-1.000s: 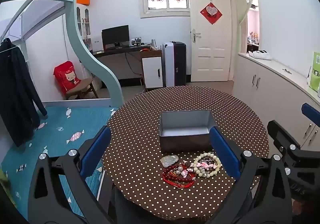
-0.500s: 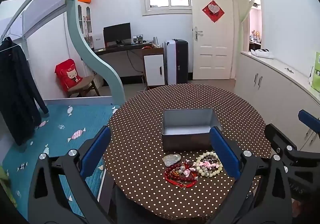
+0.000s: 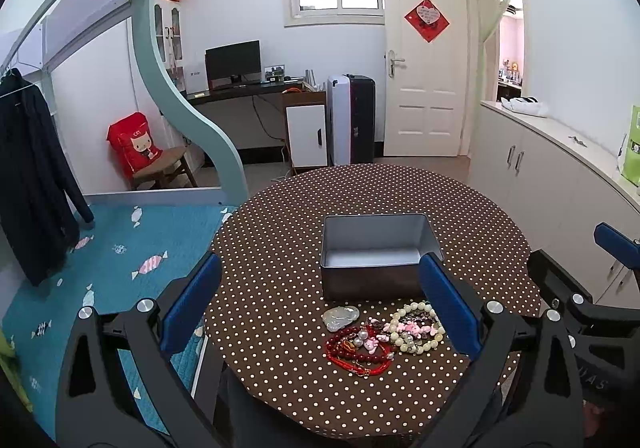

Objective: Organize jewelry

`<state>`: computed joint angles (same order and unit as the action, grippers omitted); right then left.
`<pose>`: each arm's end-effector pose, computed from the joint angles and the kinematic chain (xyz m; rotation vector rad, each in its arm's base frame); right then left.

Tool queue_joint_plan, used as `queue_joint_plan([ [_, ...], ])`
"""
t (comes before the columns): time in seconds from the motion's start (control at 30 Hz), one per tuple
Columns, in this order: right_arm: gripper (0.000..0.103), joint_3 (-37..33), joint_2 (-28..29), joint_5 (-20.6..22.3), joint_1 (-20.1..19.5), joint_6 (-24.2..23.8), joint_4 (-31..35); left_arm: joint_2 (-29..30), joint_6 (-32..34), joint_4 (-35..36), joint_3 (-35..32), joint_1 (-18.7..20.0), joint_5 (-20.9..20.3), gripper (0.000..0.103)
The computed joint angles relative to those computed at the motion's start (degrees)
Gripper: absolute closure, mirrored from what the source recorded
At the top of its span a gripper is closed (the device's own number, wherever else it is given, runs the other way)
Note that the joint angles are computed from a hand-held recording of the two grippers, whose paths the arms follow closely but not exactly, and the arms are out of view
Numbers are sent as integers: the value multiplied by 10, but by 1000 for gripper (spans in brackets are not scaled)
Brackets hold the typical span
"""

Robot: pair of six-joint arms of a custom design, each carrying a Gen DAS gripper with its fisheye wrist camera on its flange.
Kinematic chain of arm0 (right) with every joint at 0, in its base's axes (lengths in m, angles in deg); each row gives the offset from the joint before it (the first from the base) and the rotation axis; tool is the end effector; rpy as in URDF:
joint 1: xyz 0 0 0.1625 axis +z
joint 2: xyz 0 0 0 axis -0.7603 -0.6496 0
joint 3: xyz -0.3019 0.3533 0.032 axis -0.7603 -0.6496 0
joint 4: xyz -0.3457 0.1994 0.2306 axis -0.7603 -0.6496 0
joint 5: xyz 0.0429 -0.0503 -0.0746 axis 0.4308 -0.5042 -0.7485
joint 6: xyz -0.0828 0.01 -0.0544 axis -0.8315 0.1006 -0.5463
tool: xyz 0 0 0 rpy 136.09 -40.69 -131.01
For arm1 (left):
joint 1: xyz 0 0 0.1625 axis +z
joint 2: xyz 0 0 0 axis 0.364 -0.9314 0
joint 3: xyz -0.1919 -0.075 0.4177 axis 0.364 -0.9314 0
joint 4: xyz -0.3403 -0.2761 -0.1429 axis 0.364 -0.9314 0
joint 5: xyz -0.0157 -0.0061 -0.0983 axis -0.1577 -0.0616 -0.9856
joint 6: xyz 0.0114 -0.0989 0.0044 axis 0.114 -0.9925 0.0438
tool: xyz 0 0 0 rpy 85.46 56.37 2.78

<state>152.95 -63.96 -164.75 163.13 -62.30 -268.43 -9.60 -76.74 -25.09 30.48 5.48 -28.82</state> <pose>0.3122 -0.4627 0.2330 1.1235 -2.2601 1.0563 -0.3187 -0.4189 0.2239 0.0377 1.7942 -1.2693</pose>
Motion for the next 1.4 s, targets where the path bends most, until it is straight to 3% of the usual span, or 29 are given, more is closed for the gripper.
queue_joint_plan([
  [0.7, 7, 1, -1, 9, -5, -2, 7, 5, -4, 5, -5, 3, -1, 5],
  [1.4, 7, -10, 9, -9, 0, 5, 20, 0, 43, -40, -3, 15, 0, 5],
])
